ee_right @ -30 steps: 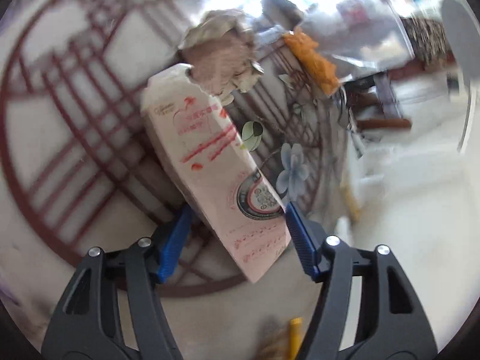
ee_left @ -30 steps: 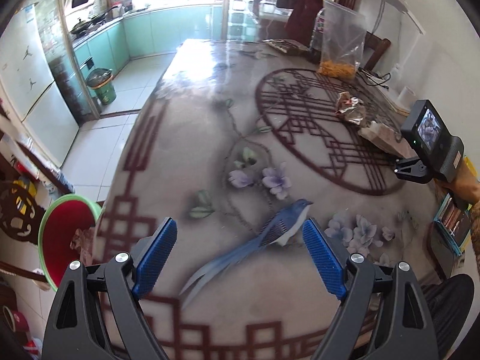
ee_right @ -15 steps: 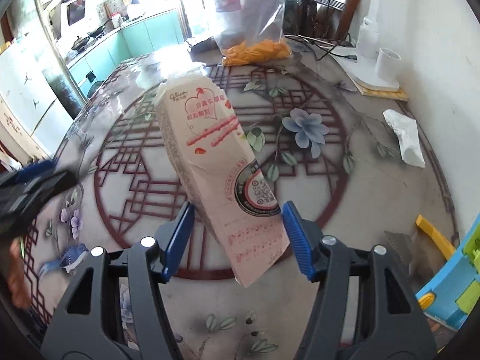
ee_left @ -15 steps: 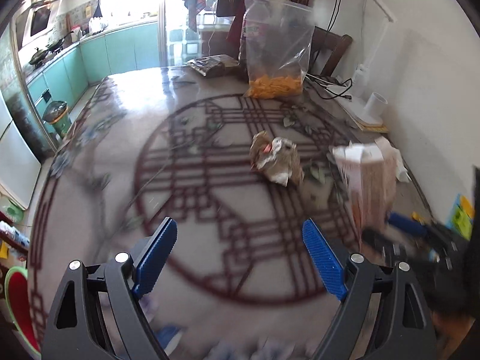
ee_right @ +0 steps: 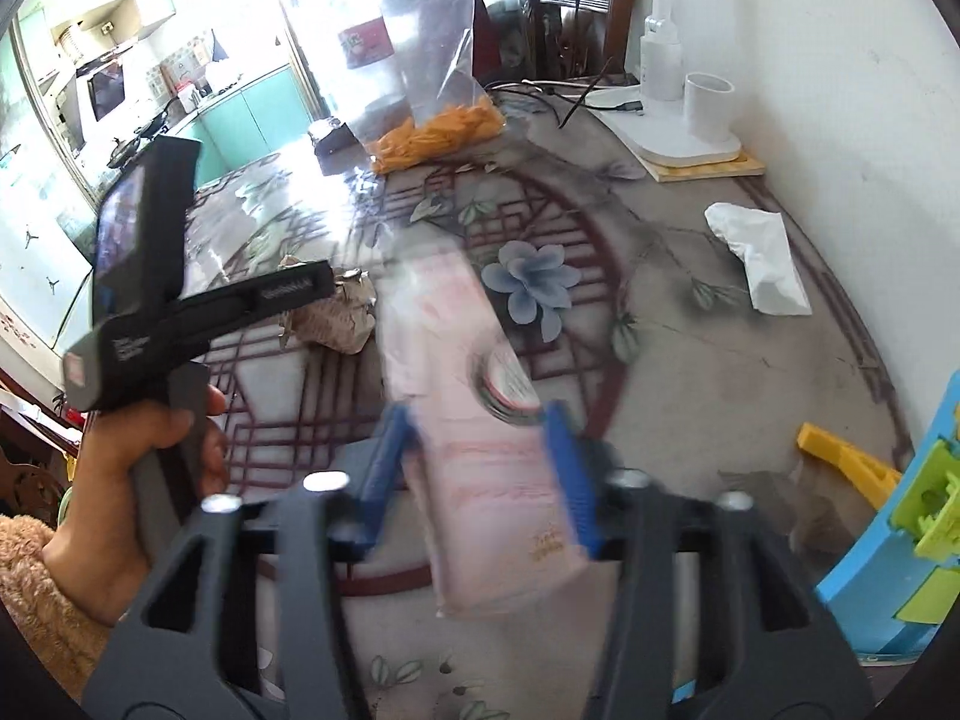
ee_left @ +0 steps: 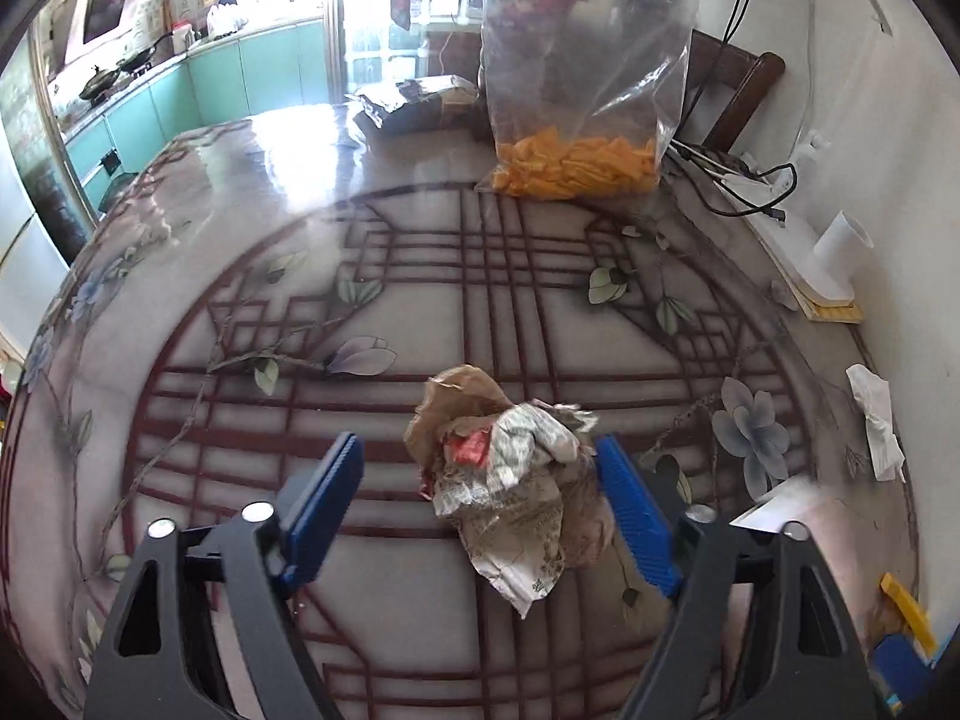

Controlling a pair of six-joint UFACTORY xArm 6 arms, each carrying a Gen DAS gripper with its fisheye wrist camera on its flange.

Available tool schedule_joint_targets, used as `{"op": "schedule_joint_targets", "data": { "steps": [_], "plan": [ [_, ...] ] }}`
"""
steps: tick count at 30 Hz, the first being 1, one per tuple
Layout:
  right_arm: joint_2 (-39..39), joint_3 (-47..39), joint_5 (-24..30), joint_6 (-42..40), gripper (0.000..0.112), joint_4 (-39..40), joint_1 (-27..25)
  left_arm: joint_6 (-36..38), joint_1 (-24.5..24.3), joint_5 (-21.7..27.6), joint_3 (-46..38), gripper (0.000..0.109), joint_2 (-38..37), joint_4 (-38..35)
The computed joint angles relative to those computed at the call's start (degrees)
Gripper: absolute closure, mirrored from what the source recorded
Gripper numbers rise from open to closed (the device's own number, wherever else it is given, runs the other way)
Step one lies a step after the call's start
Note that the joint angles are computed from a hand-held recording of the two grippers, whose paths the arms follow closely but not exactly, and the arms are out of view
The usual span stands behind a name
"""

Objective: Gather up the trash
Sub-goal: 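Grasp the crumpled foil paper with the left tool while the right tool grasps the pink Pocky bag, then carry the crumpled paper and Pocky bag over the red bin with both tools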

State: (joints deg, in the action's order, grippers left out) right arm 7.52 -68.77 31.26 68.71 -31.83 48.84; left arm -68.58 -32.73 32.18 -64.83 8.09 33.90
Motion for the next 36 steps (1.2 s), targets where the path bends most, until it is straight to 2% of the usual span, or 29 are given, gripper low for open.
{"op": "schedule_joint_targets", "data": {
  "steps": [1,2,4,6,8,9,12,13,15,17,19,22,28,29,30,34,36],
  "plan": [
    [0.2,-0.1,-0.3,-0.8,0.083,0.7,0.0,0.1,0.3,-1.1,0.4,0.047,-0.2,-0.6],
    [0.4,-0.3,-0.2,-1.6,0.084,1.4,0.1,0.5,0.5,-2.3,0.8,0.059,-0.4,-1.2],
    [0.8,-0.5,-0.1,-3.0,0.084,2.6,0.1,2.7,0.5,-2.7,0.6,0.068,-0.3,-2.5],
    [0.5,0.1,-1.0,-2.2,0.082,2.6,-0.2,4.7,0.2,-1.9,0.3,0.071,-0.4,-2.6],
    [-0.2,1.4,-2.8,-0.6,0.061,2.4,-1.1,5.1,0.1,-1.7,0.8,0.073,-1.0,-2.0],
    [-0.8,2.3,-3.6,0.5,0.059,2.0,-1.7,4.9,0.2,-2.2,1.8,0.073,-1.9,-1.8],
    [-2.2,4.6,-4.3,2.7,0.053,2.9,-3.5,1.6,0.7,-5.7,7.3,0.073,-6.5,-0.7],
    [-2.1,4.7,-3.8,2.1,0.047,3.8,-3.9,0.5,0.9,-7.6,10.2,0.073,-9.0,-0.6],
    [-1.2,3.5,-1.1,0.1,0.045,5.4,-4.2,-1.2,0.7,-9.8,15.0,0.073,-13.6,0.2],
    [0.3,0.7,4.8,0.0,0.033,2.7,-3.9,-3.0,-0.2,-9.8,19.3,0.073,-18.4,2.6],
    [1.9,-2.5,11.4,0.5,0.029,-1.4,-3.0,-4.1,-1.4,-8.5,22.6,0.073,-22.8,4.7],
    [3.9,-4.0,14.2,-0.4,0.025,-1.8,-3.4,-4.1,-3.4,-5.6,27.3,0.073,-30.0,6.0],
    [5.5,-0.7,5.1,-6.8,0.025,11.3,-6.4,-2.3,-6.9,0.2,34.1,0.072,-42.6,4.6],
    [5.8,-0.8,4.9,-7.8,0.034,12.4,-6.4,-2.5,-7.6,1.4,35.1,0.072,-44.8,4.5],
    [6.1,-1.0,5.2,-8.2,0.038,12.5,-6.1,-2.7,-8.3,2.5,36.0,0.072,-46.5,4.3],
    [5.6,-0.1,2.2,-9.5,0.049,14.1,-4.9,-1.8,-10.4,7.4,39.7,0.072,-53.7,0.4],
    [4.9,1.1,-0.1,-10.7,0.054,15.9,-4.2,-2.2,-12.4,12.3,41.5,0.072,-58.3,-0.3]
  ]
}}
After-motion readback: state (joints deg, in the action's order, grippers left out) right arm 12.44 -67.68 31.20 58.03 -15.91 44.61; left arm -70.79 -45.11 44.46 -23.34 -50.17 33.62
